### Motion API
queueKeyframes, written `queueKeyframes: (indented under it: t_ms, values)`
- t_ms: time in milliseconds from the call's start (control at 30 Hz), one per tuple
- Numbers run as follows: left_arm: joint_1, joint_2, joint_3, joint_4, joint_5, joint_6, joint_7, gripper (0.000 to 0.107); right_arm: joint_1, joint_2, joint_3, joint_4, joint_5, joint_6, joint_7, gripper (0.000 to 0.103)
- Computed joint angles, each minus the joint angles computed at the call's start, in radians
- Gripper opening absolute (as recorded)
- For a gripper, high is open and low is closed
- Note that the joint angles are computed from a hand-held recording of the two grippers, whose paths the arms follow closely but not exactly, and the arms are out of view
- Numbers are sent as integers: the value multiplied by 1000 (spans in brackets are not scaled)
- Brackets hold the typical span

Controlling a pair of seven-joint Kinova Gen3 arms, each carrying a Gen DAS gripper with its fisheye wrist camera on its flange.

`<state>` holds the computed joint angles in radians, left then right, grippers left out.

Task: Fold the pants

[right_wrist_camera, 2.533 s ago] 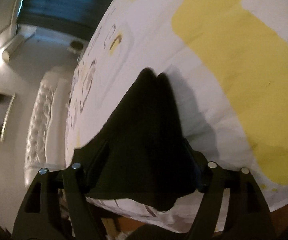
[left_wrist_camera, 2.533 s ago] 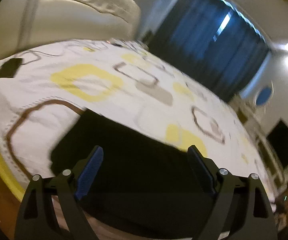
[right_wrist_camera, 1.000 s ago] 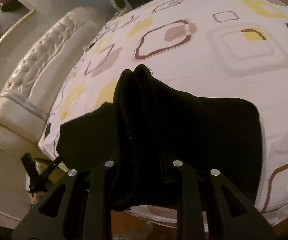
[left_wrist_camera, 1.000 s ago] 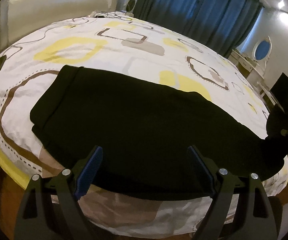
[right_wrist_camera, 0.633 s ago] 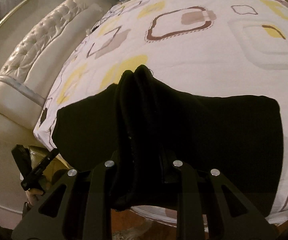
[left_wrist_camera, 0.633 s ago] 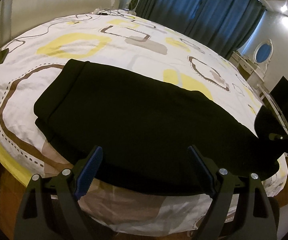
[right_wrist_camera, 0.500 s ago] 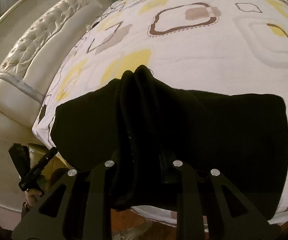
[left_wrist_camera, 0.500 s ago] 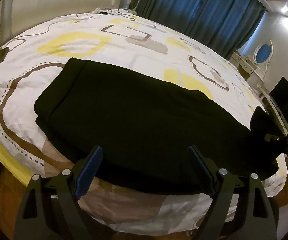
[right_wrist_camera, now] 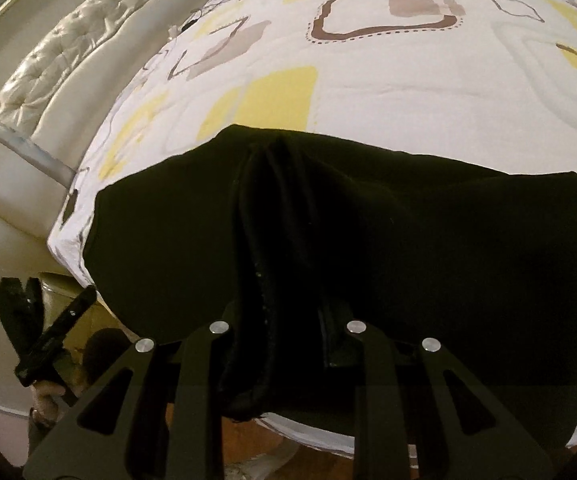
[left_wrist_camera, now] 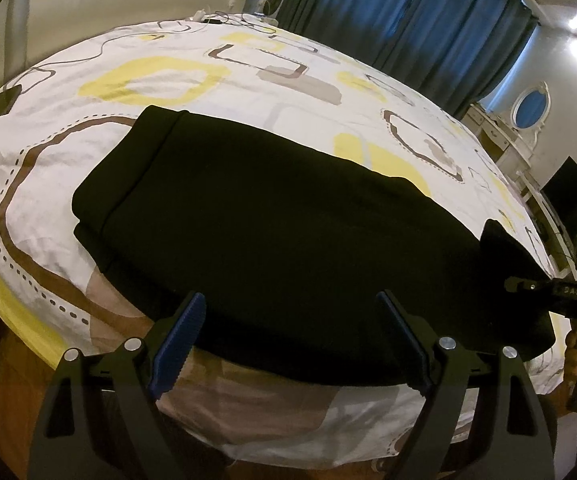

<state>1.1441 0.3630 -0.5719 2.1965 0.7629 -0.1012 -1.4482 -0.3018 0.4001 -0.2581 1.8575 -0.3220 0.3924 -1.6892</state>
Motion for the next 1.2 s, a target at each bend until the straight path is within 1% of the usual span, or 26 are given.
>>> queueKeyframes:
  t_ms: [133,267,400,467,633,733,800,833,900,967,1000,1067,1133,1200]
  values:
    - [-45,-8,55,11,5,-26,0,85,-99,11,74,-23,82,14,-81,22]
    - [-101,-15,120,20,32,-46,-27,85,-184,18,132,-38,176,22,-174,22]
    - [-137,-20,163,25,69,-58,-67,85,-247,28,173,-51,267,36,-260,22]
    - [-166,-23,196,28,81,-67,-79,85,-278,35,192,-59,312,44,-305,22]
    - [-219,-27,258,31,126,-81,-127,85,-340,52,226,-78,408,62,-409,25]
    - [-239,-31,288,32,164,-90,-165,85,-351,60,224,-85,439,64,-448,34]
    - [-256,-32,310,32,189,-94,-191,85,-361,65,223,-86,456,59,-470,44]
    - [-267,-32,322,32,199,-97,-202,85,-370,69,225,-88,466,58,-483,47]
    - [-292,-33,348,30,214,-100,-222,85,-373,74,220,-89,476,50,-496,59]
    - [-312,-33,374,30,232,-108,-241,85,-403,79,238,-88,502,44,-527,64]
    - [-318,-33,382,30,246,-111,-255,85,-403,79,233,-86,506,36,-530,67]
    - [-333,-32,401,28,269,-117,-279,85,-408,76,229,-73,510,10,-541,68]
    - [-348,-32,422,30,292,-127,-298,85,-382,73,194,-63,494,-12,-516,71]
    - [-374,-33,451,36,298,-140,-300,85,-389,73,195,-57,493,-24,-509,74]
